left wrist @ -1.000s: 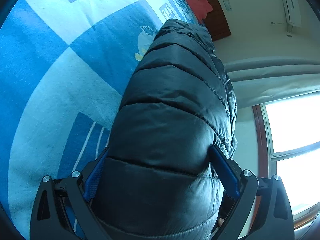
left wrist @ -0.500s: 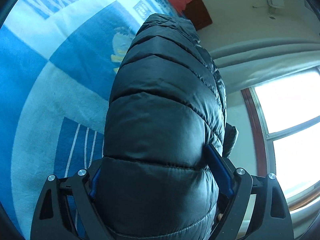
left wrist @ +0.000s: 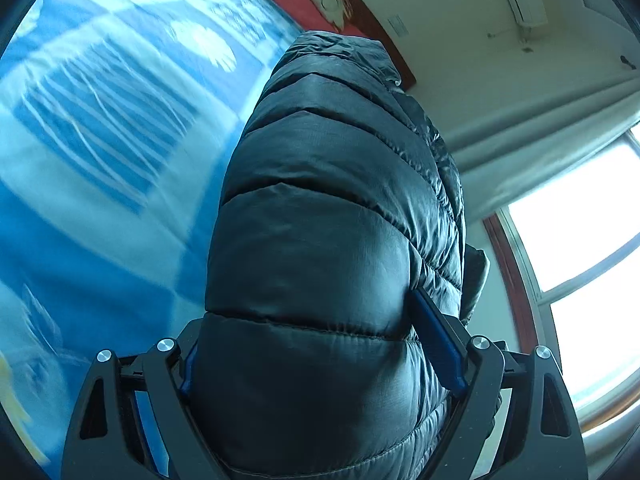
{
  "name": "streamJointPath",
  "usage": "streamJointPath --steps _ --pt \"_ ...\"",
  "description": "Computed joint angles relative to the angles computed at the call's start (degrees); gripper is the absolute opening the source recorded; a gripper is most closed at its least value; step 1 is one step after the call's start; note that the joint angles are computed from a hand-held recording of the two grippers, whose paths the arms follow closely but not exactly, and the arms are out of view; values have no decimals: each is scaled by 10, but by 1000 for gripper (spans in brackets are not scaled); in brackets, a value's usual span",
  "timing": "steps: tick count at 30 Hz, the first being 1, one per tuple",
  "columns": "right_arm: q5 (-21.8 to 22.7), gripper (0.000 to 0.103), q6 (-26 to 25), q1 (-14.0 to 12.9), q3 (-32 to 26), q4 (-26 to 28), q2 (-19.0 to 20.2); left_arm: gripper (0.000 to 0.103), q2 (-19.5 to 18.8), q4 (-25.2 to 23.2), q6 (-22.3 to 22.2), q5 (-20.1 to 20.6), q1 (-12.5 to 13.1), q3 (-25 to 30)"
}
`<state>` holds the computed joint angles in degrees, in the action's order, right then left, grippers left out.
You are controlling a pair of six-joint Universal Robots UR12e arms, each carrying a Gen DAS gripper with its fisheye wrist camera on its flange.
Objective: Fold large clothes
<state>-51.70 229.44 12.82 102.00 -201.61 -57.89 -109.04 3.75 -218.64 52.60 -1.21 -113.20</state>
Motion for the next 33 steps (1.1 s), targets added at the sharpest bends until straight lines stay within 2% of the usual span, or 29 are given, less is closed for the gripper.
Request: streamJointPath --steps 6,15,18,26,33 --pt "15 40 12 13 -65 30 38 85 -10 -24 17 12 24 19" --pt "20 40 37 16 -95 78 55 85 -27 -78 35 25 35 44" --pt "20 40 54 15 -100 76 63 85 -30 -95 38 34 35 46" --pt "29 42 88 11 -95 47 77 86 -37 -80 46 54 31 39" --pt "16 46 78 15 -99 69 74 87 -31 -88 49 53 34 35"
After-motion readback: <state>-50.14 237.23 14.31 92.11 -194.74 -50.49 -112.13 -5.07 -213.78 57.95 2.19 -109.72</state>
